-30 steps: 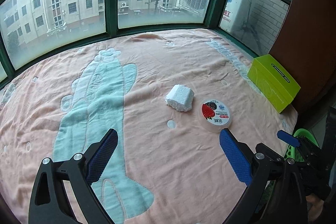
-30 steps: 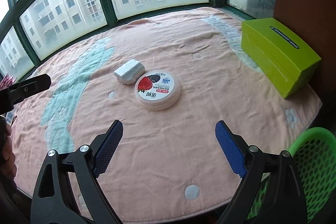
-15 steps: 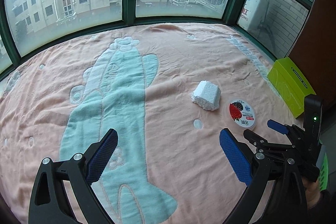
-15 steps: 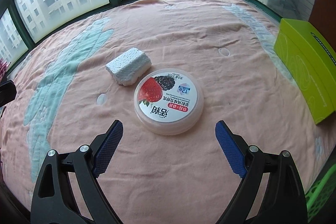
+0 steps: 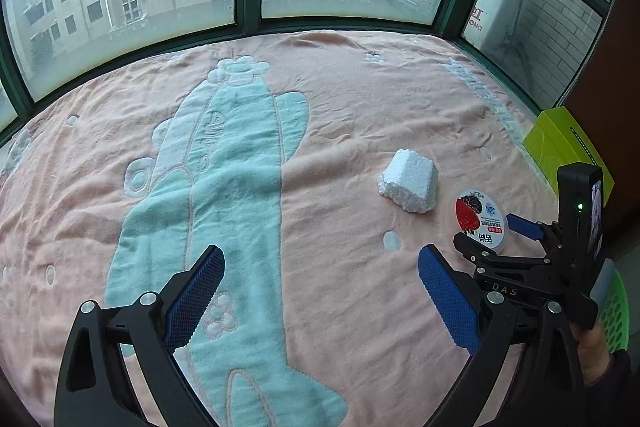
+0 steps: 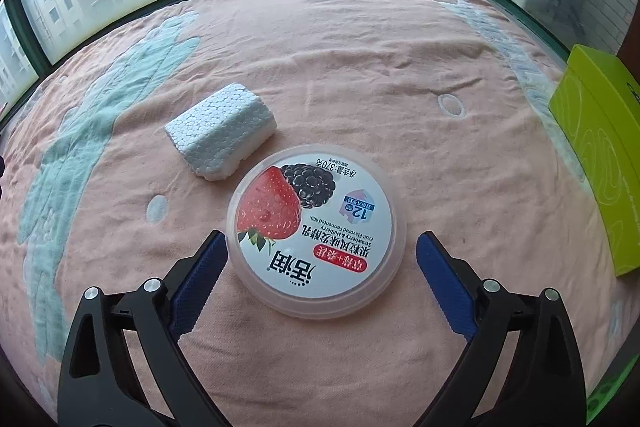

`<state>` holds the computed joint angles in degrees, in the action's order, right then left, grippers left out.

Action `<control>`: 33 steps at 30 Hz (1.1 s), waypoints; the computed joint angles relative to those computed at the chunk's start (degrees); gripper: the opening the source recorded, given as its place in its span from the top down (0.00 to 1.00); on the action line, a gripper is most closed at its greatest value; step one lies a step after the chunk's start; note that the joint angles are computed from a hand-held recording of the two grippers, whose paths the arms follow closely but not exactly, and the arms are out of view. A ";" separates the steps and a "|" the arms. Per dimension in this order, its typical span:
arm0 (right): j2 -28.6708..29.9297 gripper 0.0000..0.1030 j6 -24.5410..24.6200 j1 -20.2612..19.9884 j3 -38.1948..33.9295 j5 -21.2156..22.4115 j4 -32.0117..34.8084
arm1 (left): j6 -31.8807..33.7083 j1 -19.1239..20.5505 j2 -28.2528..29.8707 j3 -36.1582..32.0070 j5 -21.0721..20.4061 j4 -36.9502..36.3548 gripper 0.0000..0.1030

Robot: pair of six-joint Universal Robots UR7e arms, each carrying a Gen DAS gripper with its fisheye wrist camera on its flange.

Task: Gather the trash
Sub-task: 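Grasp the yogurt tub with right while left grasps the white foam block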

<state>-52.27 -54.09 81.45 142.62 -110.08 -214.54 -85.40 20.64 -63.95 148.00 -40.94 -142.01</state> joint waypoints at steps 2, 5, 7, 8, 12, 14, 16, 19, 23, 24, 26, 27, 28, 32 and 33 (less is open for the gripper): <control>0.39 0.08 0.17 -0.01 -0.33 0.12 0.01 | 0.52 0.54 0.34 -0.08 0.00 -0.74 0.09; 0.51 0.09 0.31 -0.21 -0.54 0.45 0.52 | 1.50 1.19 1.04 -0.48 0.16 -1.48 0.09; 0.49 0.10 0.28 -0.24 -0.59 0.33 0.81 | 2.30 1.77 1.55 -0.88 0.29 -1.88 0.09; 0.40 0.10 0.23 -0.24 -0.48 0.38 0.74 | 2.79 2.08 1.83 -1.06 0.41 -2.29 0.09; -0.36 0.11 0.17 -0.13 0.31 0.33 0.14 | 4.73 3.16 3.39 -2.02 0.96 -3.71 0.09; -1.16 0.11 0.24 -0.22 0.87 0.39 0.17 | 6.40 3.95 4.52 -2.68 1.19 -4.93 0.09; -2.34 0.11 0.13 -0.46 1.66 0.70 0.12 | 8.62 4.66 5.81 -3.30 1.52 -6.78 0.09; -4.77 0.11 0.54 -1.11 2.90 1.16 0.70 | 13.27 6.33 8.63 -4.96 1.82 -10.29 0.09; -8.12 0.11 1.10 -2.42 4.44 2.01 1.60 | 20.38 9.06 12.63 -8.11 2.52 -14.75 0.09; -9.18 0.11 1.32 -2.86 4.82 2.39 2.13 | 22.31 9.79 13.72 -8.90 2.59 -16.21 0.09; -10.74 0.11 1.38 -3.62 5.50 2.94 2.81 | 26.64 11.32 15.96 -10.63 2.61 -19.10 0.09; -11.20 0.11 1.13 -3.91 5.82 3.01 2.56 | 28.50 12.06 16.94 -11.50 2.65 -19.95 0.09; -11.77 0.11 0.90 -4.36 6.25 3.24 2.25 | 30.21 12.81 17.92 -12.46 2.71 -20.56 0.09; -14.44 0.11 1.48 -5.96 7.51 4.27 3.75 | 36.24 15.77 21.07 -15.58 1.85 -23.69 0.09; -14.82 0.11 1.48 -6.24 7.81 4.33 3.67 | 37.20 16.55 21.58 -16.33 1.48 -23.92 0.09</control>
<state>-67.08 -52.61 75.21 150.43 -105.75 -210.87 -48.20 37.20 -42.36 131.68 -39.46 -165.93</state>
